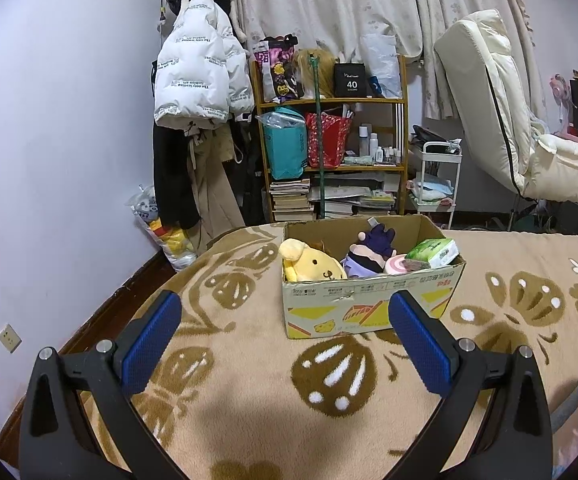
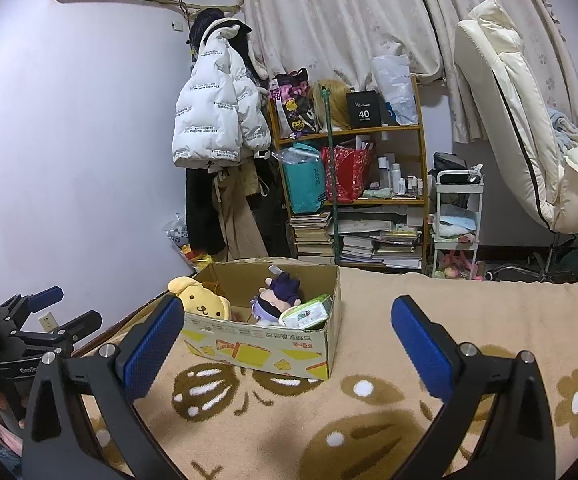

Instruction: Organize soft objects

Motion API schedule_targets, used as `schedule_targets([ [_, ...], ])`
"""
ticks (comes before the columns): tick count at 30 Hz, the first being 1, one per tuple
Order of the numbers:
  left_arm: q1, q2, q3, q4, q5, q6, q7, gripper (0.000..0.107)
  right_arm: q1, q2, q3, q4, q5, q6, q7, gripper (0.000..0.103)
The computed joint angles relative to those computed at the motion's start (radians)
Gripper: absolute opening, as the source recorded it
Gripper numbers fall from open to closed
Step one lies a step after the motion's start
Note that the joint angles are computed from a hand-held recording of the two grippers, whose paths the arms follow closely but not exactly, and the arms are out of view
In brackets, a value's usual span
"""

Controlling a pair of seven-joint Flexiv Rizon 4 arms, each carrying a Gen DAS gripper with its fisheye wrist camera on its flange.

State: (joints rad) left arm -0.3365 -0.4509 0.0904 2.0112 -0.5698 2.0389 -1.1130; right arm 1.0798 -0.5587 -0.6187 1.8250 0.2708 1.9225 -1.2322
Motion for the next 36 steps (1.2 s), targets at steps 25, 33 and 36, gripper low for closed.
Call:
schedule_targets([
  [25, -0.023, -0.015, 0.007, 0.002, -0.085, 0.044, 0.031, 0.102, -0.024, 0.014, 0.02, 0.017, 0.007, 0.008, -0.03, 0.103],
  [33, -0.035, -0.011, 0.01, 0.0, -0.12, 0.033, 0.054, 0.102, -0.031, 0.016, 0.029, 0.015, 0.008, 0.007, -0.038, 0.103],
  [36, -0.032, -0.009, 0.006, -0.001, -0.121, 0.029, 0.057, 0.102, -0.035, 0.019, 0.032, 0.02, 0.007, 0.011, -0.041, 0.103],
])
